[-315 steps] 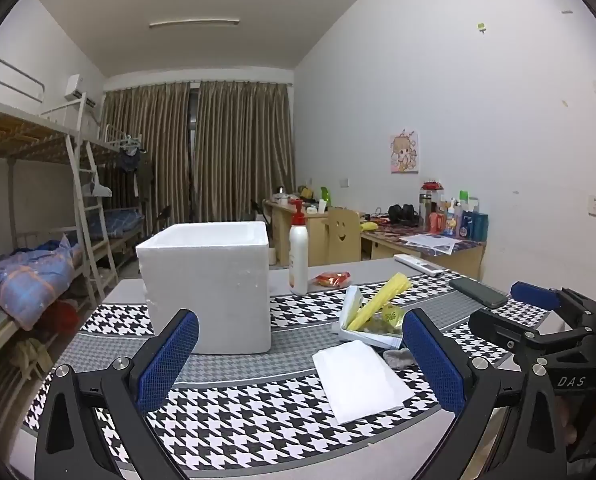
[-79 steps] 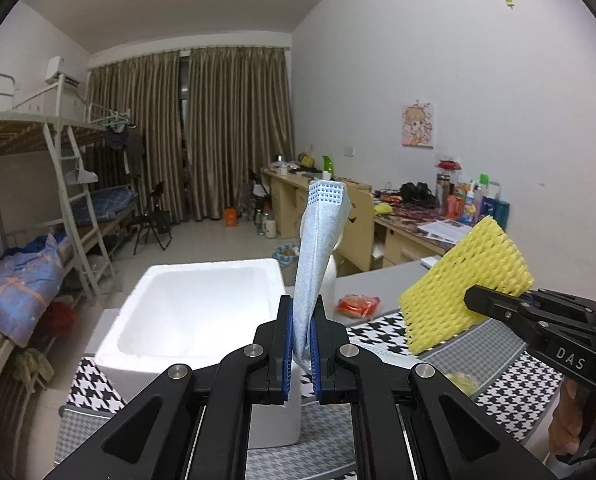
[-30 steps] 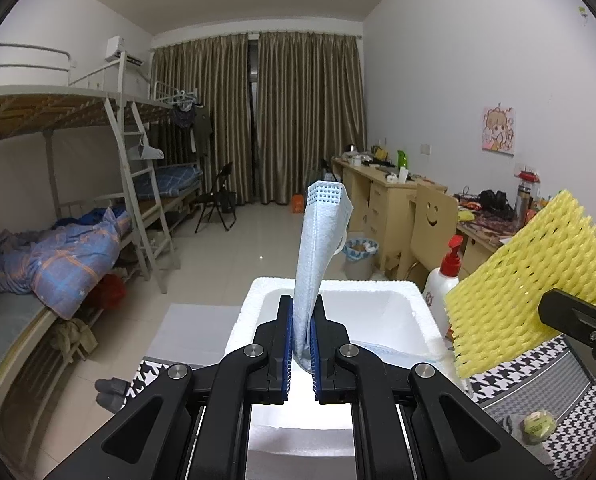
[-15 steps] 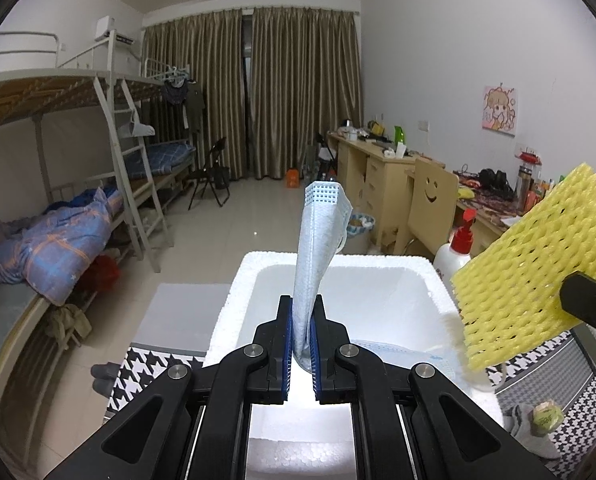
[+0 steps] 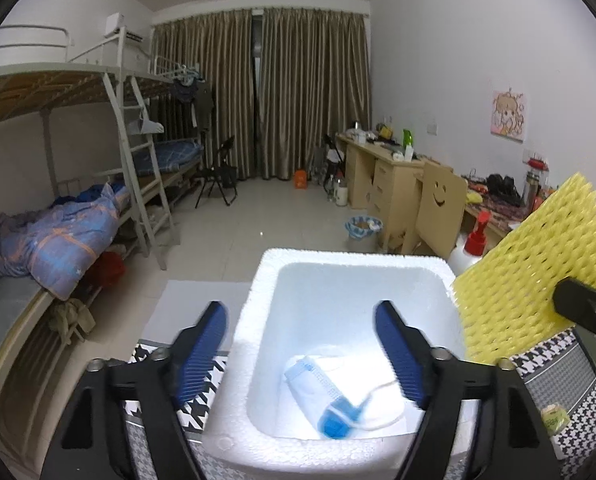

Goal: Organize soft objects
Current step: 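Lower the face mask into the foam box and open the left gripper, then lower the yellow net into the foam box and open the right gripper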

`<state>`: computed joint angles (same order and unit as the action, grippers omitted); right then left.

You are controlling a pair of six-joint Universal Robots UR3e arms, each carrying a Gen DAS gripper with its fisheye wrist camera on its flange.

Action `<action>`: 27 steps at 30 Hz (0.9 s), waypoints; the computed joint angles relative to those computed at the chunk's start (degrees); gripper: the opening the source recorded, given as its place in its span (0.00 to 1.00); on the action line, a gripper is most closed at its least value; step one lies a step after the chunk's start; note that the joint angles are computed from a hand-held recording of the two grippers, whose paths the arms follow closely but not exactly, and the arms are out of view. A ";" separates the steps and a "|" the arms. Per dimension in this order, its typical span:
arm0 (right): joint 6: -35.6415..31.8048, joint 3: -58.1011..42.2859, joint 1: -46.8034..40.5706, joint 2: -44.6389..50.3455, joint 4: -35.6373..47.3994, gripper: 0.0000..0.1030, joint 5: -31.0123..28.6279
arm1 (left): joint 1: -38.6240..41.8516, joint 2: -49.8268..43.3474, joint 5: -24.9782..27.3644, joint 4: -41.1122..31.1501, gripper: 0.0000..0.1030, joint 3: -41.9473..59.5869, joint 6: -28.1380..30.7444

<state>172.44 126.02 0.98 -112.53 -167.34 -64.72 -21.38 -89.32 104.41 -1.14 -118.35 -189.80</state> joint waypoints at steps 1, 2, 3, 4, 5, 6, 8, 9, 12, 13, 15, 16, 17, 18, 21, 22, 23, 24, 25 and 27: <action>-0.13 -0.20 -0.17 0.30 0.06 0.13 0.28 | 0.08 0.65 0.25 1.36 0.87 -1.00 -0.32; -0.08 -0.45 0.04 0.58 0.12 0.13 0.16 | 0.11 0.98 0.56 2.19 0.91 -1.53 -0.52; -0.04 -0.71 0.23 0.84 0.17 0.13 0.07 | -0.05 1.33 1.04 2.77 0.92 -1.90 -0.80; -0.04 -1.09 0.41 1.19 0.34 0.13 0.05 | 0.00 1.77 1.33 3.35 0.95 -2.35 -1.10; -0.27 -1.02 0.22 1.16 0.48 0.13 0.41 | 0.15 2.73 1.52 4.19 0.96 -3.32 -1.53; -0.22 -1.12 0.66 1.39 0.32 0.13 0.06 | 0.36 3.09 1.45 4.47 0.96 -3.57 -1.68; -0.15 -1.57 1.72 2.16 -0.12 0.13 -0.69 | 0.54 4.51 1.50 5.00 0.97 -4.68 -1.70; -0.19 -1.98 2.08 2.58 0.03 0.13 -0.69 | 0.37 4.84 1.87 5.16 0.97 -4.92 -1.66; -0.24 -2.59 2.61 3.69 0.07 0.13 -0.50 | 0.28 6.46 2.48 5.62 0.98 -6.41 -1.30; -0.19 -2.94 2.95 4.14 0.25 0.13 -0.55 | 0.48 6.97 2.29 5.80 0.99 -6.87 -1.20; 0.08 -3.86 3.94 5.28 0.42 0.13 -1.04 | 1.36 8.77 1.07 6.33 0.99 -8.56 -0.91; 0.19 -4.11 4.30 5.63 0.39 0.13 -1.22 | 1.59 9.24 0.86 6.49 0.99 -9.09 -0.85; 0.30 -4.54 4.75 6.16 0.33 0.13 -1.52 | 1.86 9.83 0.81 6.54 0.99 -9.68 -0.70; 0.46 -4.94 5.20 6.79 0.05 0.13 -1.89 | 2.05 10.31 0.87 6.61 0.99 -10.17 -0.61; 0.91 -5.52 6.12 8.08 -0.47 0.13 -2.58 | 2.81 11.58 0.43 6.79 0.99 -11.64 -0.92; 1.04 -5.75 6.37 8.76 -0.78 0.13 -2.57 | 3.20 12.16 0.07 6.72 0.99 -12.13 -0.89; 0.94 -5.78 6.22 8.98 -0.73 0.13 -2.35 | 3.39 12.59 0.06 6.73 0.99 -12.58 -0.71; 1.11 -6.31 6.63 9.72 -0.55 0.13 -2.69 | 3.67 13.16 -0.09 6.75 0.99 -13.11 -0.35; 1.39 -6.77 6.82 10.27 -0.12 0.13 -2.82 | 3.79 13.49 -0.07 6.79 0.99 -13.51 0.06; 1.77 -7.71 7.17 11.43 0.56 0.13 -3.03 | 3.61 13.76 0.27 6.94 0.99 -14.02 0.50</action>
<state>174.21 118.31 8.16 -101.09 -166.78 -67.75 -17.77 -75.57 104.68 5.81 -132.37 -189.30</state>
